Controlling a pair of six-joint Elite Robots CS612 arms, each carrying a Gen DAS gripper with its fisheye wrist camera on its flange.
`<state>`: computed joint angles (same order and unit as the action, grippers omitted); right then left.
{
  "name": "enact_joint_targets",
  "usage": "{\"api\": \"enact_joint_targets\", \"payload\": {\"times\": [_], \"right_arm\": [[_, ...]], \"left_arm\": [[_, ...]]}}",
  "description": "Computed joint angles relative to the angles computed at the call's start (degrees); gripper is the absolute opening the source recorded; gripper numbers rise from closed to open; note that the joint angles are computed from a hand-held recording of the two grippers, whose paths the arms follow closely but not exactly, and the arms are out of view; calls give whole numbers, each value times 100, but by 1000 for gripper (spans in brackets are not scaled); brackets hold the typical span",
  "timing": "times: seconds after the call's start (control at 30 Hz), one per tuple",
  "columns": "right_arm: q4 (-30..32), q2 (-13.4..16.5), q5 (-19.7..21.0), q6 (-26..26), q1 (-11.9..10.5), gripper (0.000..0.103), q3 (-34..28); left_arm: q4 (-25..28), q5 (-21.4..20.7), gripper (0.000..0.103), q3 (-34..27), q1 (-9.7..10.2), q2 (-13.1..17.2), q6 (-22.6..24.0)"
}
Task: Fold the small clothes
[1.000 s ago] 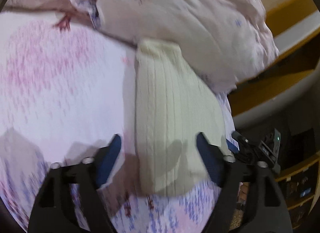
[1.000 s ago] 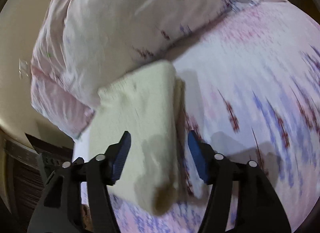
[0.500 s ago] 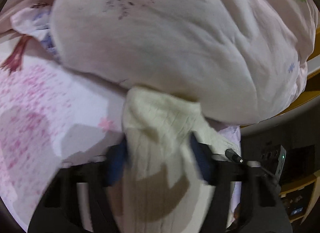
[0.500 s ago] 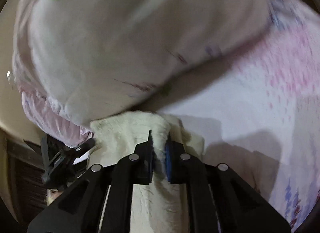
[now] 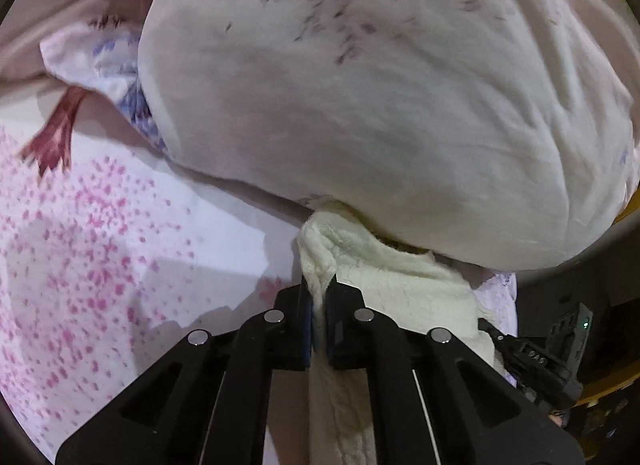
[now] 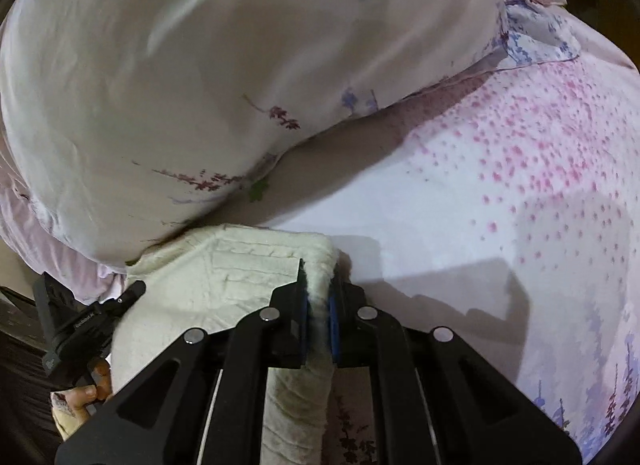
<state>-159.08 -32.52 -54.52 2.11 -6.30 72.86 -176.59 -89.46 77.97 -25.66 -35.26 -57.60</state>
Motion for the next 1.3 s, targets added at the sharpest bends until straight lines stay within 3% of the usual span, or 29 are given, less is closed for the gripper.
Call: {"api": "enact_joint_targets", "payload": {"times": [0.1,0.17,0.2,0.23,0.3,0.4,0.5,0.57,0.7,0.9,1.03,1.07,1.2,1.27,1.3], "right_arm": [[-120,-108,37,-55,2,24,146],[-249,-205,297,-22,-72,41,336],[-324,-258,488,-10,-122,43,456],[-417,-320,674,-11,-180,45,607],[-448,-418,900,-106,-258,45,839],[-275,-520,1205,-312,-331,46,1104],[-242,-561,1250,-469,-312,43,1247],[-264,-562,1210,-533,-268,20,1285],[-1044,-571,884,-87,-211,7,1446],[-993,-490,817,271,-327,9,1434],[-1048,-642,1300,185,-431,40,1713],[-1050,-681,1498,105,-478,41,1817],[-1006,-808,1655,-328,-573,41,2125],[-1120,-851,1392,-427,-498,12,2248],[-1159,-857,1270,-473,-482,12,2278]], "left_arm": [[-297,-99,5,186,-15,-102,136],[-492,-162,8,379,-37,-209,179],[-693,-216,19,546,-47,-290,173],[-852,-237,44,734,-47,-375,174],[-1121,-105,65,1068,-113,-540,169],[-1370,-289,65,1401,-180,-685,309],[-1422,-456,65,1607,-300,-771,402],[-1328,-491,65,1655,-394,-786,505],[-1136,-360,65,1667,-471,-778,669],[-924,52,65,1712,-580,-825,948],[-1077,-187,65,1840,-547,-896,779],[-1094,-244,65,1853,-562,-902,744],[-1188,-360,65,2064,-625,-973,762],[-1175,-297,65,2095,-671,-978,803],[-1123,-197,64,2107,-707,-989,912]]}}
